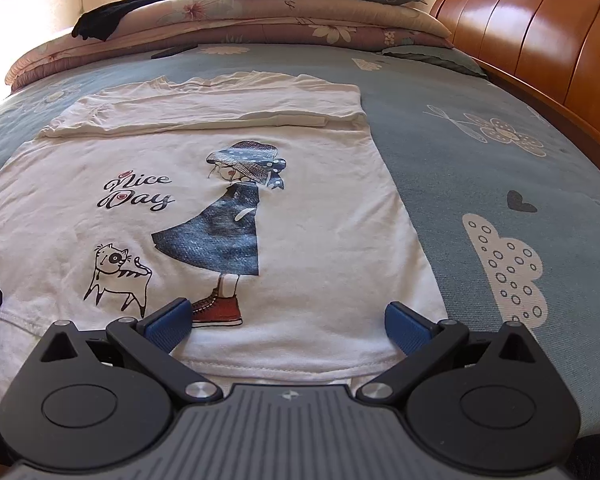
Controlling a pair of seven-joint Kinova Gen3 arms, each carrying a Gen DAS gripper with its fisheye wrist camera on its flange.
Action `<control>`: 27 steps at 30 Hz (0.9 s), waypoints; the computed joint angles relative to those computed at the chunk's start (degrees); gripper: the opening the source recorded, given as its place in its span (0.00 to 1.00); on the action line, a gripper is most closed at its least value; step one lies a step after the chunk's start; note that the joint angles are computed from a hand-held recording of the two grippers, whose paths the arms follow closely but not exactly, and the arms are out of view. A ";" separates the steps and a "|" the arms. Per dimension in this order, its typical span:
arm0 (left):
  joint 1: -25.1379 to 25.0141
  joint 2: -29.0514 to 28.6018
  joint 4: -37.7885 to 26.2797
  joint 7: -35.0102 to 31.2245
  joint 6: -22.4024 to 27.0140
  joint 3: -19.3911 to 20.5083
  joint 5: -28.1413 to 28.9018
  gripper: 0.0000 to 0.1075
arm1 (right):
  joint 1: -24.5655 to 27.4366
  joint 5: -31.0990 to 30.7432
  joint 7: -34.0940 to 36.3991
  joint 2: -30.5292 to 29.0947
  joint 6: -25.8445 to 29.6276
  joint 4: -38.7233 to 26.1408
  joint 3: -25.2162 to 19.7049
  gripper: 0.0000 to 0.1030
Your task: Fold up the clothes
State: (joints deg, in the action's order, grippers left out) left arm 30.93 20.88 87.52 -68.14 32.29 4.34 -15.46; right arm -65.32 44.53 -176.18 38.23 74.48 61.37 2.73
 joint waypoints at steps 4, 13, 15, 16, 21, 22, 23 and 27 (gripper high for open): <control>0.36 -0.26 0.73 0.49 -0.92 -0.37 -0.47 0.95 | -4.93 -4.51 2.05 1.87 0.21 -1.76 8.71 1.00; 1.09 -1.96 2.66 0.61 -2.16 0.33 -8.63 0.95 | -6.63 6.42 20.20 3.21 2.47 -5.67 5.40 0.99; 5.30 -3.82 5.70 -0.30 -5.45 -4.06 -13.29 0.95 | -5.59 10.48 23.78 -0.52 -2.19 -2.14 1.31 1.00; 7.15 -4.77 7.29 -1.17 -7.11 -6.06 -15.62 0.95 | -4.39 11.85 26.11 -1.99 -4.52 -0.70 -1.30 1.00; 9.33 -7.52 12.24 -1.01 -9.29 -7.79 -25.39 0.95 | 2.51 16.68 37.76 -2.24 -9.26 0.84 -13.98 1.00; 7.00 -8.09 12.98 -0.56 -9.34 -5.13 -26.50 0.95 | 3.48 16.33 40.09 -1.67 -9.35 -0.06 -15.58 1.00; 5.56 -8.64 13.63 -0.84 -9.48 -3.54 -26.69 0.95 | 4.09 15.05 42.42 -1.38 -10.36 -0.81 -16.11 1.00; 2.49 -10.80 15.56 -4.44 -10.65 -0.29 -23.77 0.95 | 3.21 6.06 51.50 -0.87 -15.26 -2.78 -12.62 1.00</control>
State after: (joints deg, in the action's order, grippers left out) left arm 33.42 10.08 103.07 -72.59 21.64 4.04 -39.24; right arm -62.11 50.59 -124.68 37.36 59.22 58.58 -9.89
